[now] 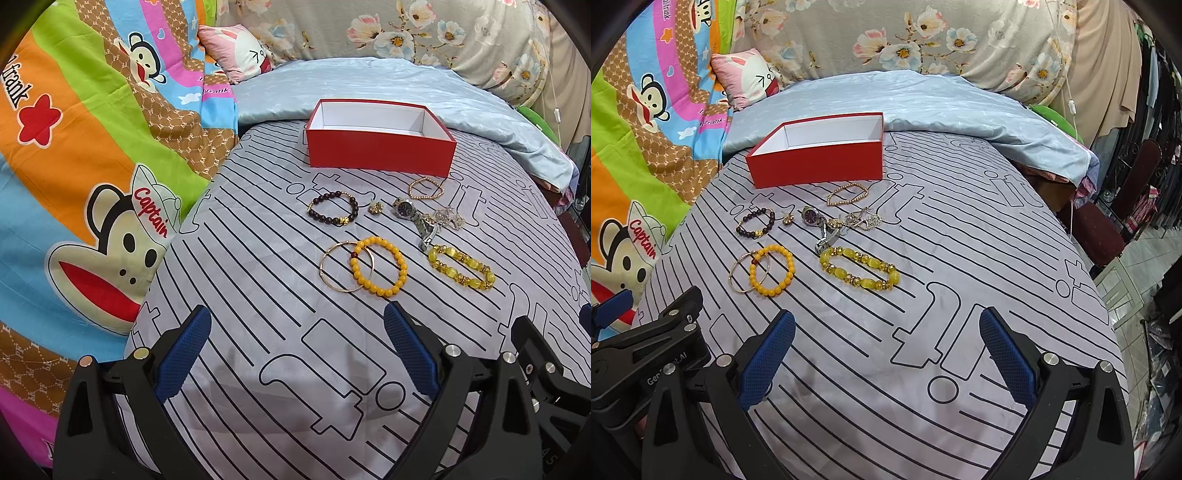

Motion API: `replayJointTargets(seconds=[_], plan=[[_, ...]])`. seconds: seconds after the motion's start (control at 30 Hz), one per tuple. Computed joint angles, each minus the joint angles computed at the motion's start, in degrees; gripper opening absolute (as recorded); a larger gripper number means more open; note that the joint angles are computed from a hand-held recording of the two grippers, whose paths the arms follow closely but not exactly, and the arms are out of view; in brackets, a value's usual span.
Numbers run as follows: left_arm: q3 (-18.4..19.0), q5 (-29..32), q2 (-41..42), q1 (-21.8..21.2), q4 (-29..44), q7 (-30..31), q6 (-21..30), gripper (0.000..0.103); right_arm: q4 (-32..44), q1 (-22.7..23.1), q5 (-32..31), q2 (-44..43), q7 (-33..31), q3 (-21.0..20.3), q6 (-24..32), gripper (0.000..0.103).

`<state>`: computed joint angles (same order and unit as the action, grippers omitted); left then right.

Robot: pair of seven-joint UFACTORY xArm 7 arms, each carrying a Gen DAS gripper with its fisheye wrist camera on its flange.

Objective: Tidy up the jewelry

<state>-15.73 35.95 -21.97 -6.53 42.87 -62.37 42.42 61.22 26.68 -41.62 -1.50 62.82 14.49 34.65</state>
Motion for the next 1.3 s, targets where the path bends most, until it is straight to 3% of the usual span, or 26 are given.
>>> replayJointTargets(seconds=[0.87, 1.3], plan=[[0.3, -0.6, 0.0, -0.2, -0.3, 0.2, -0.3, 0.092, -0.2, 0.0, 0.0, -0.1, 0.0, 0.0, -0.1, 0.098], [4.5, -3.4, 3.8, 2.8, -1.8, 1.7, -6.7, 0.092, 0.6, -0.8, 2.1, 2.7, -1.6, -1.6, -1.5, 0.098]])
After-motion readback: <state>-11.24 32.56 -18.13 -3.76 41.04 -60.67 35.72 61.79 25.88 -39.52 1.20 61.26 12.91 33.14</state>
